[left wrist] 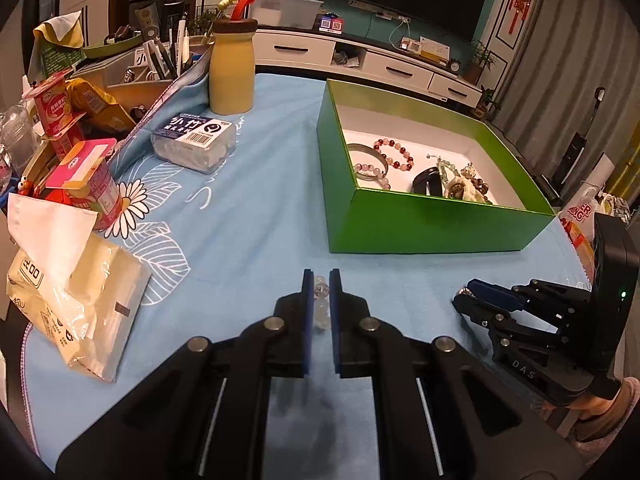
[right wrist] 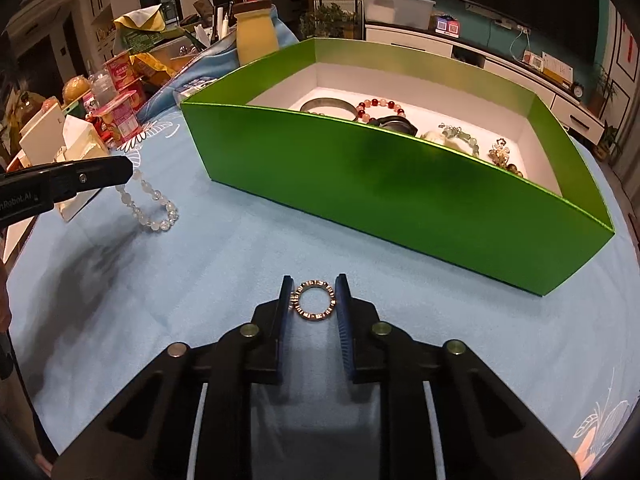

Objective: Organize jewelry
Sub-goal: 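Close the right tool on the small silver ring while the left tool grasps the crystal bracelet, then lift the ring and crystal bracelet and carry both over the green box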

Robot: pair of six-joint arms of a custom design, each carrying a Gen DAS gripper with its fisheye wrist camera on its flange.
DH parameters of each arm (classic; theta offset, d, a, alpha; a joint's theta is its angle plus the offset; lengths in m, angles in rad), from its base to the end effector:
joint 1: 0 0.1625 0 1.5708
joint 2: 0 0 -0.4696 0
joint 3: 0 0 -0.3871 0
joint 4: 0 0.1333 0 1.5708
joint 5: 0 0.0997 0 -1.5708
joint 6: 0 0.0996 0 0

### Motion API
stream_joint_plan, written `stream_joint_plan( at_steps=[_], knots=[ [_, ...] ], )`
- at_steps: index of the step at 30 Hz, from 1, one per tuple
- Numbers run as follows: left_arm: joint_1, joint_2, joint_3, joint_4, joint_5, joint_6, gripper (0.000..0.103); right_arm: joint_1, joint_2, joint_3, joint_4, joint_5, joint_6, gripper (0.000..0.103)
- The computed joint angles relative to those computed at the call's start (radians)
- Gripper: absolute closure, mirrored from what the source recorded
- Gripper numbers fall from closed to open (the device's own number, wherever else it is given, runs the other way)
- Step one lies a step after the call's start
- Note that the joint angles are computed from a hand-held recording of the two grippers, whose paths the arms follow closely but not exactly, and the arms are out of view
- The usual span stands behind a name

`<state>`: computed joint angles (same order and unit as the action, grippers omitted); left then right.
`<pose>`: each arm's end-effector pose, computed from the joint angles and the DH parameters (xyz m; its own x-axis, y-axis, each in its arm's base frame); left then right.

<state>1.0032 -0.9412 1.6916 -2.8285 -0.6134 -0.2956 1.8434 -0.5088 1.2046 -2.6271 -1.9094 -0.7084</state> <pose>-0.1816 -0.6843 0.2764 -0.8055 -0.2391 -0.5422 0.2459 0.6976 -0.6730 0.3210 -0.7759 0.0904 -0.5499 -0.6935 0.4655 -0.8029 0.5925 -0.0656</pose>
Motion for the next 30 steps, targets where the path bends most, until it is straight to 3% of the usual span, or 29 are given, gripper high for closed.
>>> stream_joint_plan(
  at_steps=[30],
  knots=[
    [-0.054,-0.002,-0.075,0.044,-0.050,0.047,0.096,-0.024,-0.143,0.077,-0.050,0.165,0.105,0.082]
  ],
)
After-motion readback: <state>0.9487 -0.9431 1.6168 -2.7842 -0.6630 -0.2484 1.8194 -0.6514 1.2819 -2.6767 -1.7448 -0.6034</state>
